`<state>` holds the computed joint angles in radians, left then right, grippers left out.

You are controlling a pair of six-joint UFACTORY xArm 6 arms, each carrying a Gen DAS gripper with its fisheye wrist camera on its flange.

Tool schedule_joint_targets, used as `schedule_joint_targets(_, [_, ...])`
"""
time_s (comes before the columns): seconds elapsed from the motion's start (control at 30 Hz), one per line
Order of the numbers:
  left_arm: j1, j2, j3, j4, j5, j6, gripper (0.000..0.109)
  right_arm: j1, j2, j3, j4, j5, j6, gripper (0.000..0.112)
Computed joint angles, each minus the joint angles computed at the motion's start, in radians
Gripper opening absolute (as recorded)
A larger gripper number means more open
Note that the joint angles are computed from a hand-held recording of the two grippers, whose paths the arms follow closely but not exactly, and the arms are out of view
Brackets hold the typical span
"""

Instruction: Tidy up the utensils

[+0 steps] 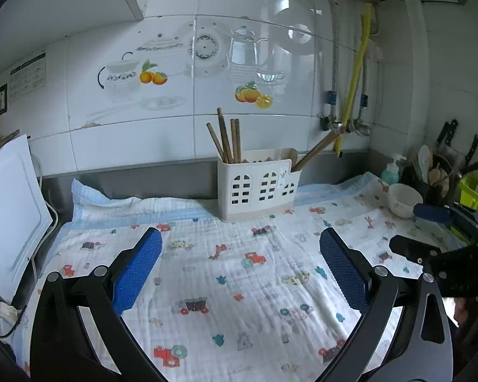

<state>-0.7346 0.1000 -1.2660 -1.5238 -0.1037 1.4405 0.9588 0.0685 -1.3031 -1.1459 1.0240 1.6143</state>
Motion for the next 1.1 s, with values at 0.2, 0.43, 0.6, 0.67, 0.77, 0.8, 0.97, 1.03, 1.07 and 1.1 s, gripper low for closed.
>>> schedule_joint_targets(0.2, [-0.009,-0.011,-0.003,-0.149,-0.019,0.15,0.098,0.018,-0.004,0.021,0.008,0.058,0.032,0.091])
schedule_joint_targets(0.43, [0.014,-0.042,0.056,-0.128,0.05,0.084,0.098,0.024,-0.007,0.042,0.021,0.078,0.062,0.093])
schedule_joint_targets(0.6, [0.022,-0.046,0.075,-0.138,0.062,0.075,0.098,0.02,-0.008,0.049,0.019,0.065,0.077,0.094])
schedule_joint_targets(0.67, [0.027,-0.047,0.083,-0.129,0.07,0.057,0.098,0.019,-0.008,0.05,0.024,0.064,0.072,0.094])
schedule_joint_targets(0.77, [0.032,-0.047,0.096,-0.072,0.074,-0.007,0.098,0.018,-0.01,0.057,0.024,0.058,0.085,0.094])
schedule_joint_targets(0.8, [0.034,-0.047,0.098,-0.068,0.079,-0.014,0.098,0.017,-0.01,0.058,0.023,0.057,0.09,0.094])
schedule_joint_targets(0.97, [0.039,-0.045,0.112,0.001,0.092,-0.098,0.098,0.012,-0.007,0.062,0.026,0.044,0.096,0.094])
schedule_joint_targets(1.03, [0.04,-0.043,0.121,0.063,0.099,-0.16,0.098,0.01,-0.007,0.064,0.026,0.04,0.097,0.095])
schedule_joint_targets(1.07, [0.039,-0.04,0.124,0.086,0.095,-0.182,0.098,0.009,-0.007,0.065,0.026,0.039,0.098,0.095])
schedule_joint_targets(1.1, [0.038,-0.038,0.126,0.101,0.093,-0.197,0.098,0.009,-0.007,0.064,0.026,0.042,0.098,0.095])
